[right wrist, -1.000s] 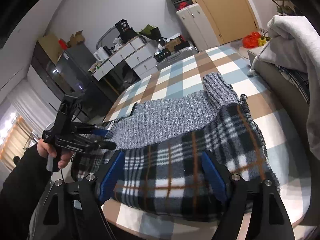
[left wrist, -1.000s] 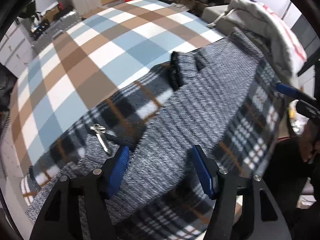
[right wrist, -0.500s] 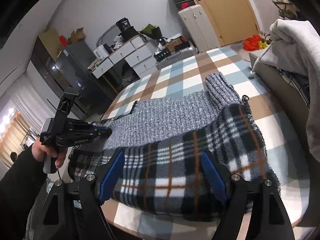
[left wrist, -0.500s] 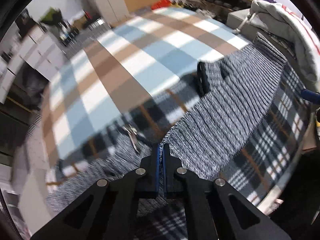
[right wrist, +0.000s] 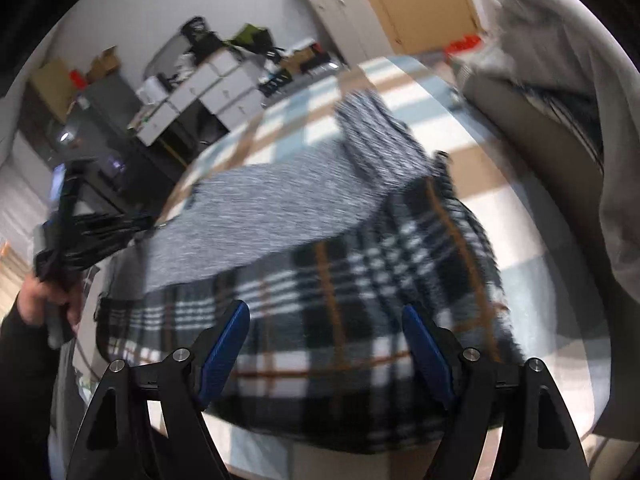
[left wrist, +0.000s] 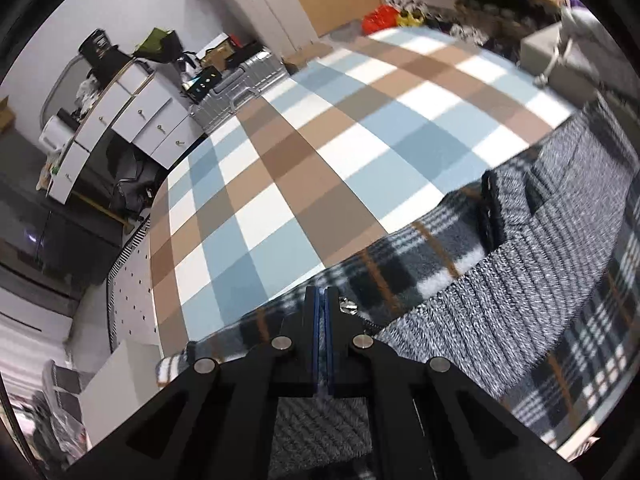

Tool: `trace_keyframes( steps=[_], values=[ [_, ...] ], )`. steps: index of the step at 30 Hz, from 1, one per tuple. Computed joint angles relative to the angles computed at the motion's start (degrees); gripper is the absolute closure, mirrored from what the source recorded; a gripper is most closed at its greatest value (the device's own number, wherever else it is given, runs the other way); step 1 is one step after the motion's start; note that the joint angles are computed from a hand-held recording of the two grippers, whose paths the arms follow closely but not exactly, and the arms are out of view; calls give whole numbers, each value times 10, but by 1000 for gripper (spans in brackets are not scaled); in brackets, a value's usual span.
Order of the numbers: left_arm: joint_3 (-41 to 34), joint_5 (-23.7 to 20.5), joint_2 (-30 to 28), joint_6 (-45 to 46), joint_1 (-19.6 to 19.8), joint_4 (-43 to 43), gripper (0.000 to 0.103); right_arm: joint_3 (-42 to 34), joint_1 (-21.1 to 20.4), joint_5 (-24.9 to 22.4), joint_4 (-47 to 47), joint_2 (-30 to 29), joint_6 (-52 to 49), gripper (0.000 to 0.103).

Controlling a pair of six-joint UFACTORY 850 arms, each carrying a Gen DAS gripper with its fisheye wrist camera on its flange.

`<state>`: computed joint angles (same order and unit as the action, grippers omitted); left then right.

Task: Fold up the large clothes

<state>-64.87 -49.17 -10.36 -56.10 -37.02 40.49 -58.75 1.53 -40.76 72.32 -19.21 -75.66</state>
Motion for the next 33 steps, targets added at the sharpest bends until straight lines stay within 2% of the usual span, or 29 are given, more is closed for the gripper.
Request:
trace_keyframes(
  steps=[1, 5, 8, 10, 13, 16, 17, 18, 20, 21, 22, 27, 30, 33],
  values=[
    [3, -8, 7, -13, -3, -5, 103, -9, -4, -7, -9, -11, 19, 23],
    [48, 59, 64, -30, -4, -81, 103, -18, -8, -1, -15, -22, 17, 23],
    [78, 72, 80, -43, -24, -94, 103, 5, 17, 75, -19, 2, -23, 23],
    [90, 66, 82, -53, -37, -97, 103, 15, 26, 100, -17, 13, -31, 23],
    [113, 78, 83, -52, -49, -128, 103, 19, 18, 85, -20, 23, -3, 23],
    [135, 84, 92, -132, -69, -81, 103, 36, -2, 48, 26, 41, -20, 22],
    [139, 83, 95, -166, -77, -58, 103, 45, -10, 33, 46, 49, -33, 19],
    [143, 82, 98, -188, -81, -45, 99, 49, -11, 26, 55, 54, -37, 14],
    [145, 66, 96, -249, -94, -15, 77, 62, -18, -4, 70, 65, -48, 13],
    [145, 56, 95, -277, -101, 3, 50, 63, -18, -14, 69, 67, -45, 12],
    [148, 49, 95, -305, -108, 22, 33, 66, -20, -30, 65, 69, -40, 11],
    [172, 43, 102, -412, -128, 79, 30, 73, -39, -134, 20, 55, 37, 3],
    [185, 45, 111, -447, -130, 94, 22, 69, -48, -194, 13, 40, 42, 3],
    [193, 58, 119, -457, -127, 95, 20, 58, -49, -216, -3, 18, 77, 3]
  ],
)
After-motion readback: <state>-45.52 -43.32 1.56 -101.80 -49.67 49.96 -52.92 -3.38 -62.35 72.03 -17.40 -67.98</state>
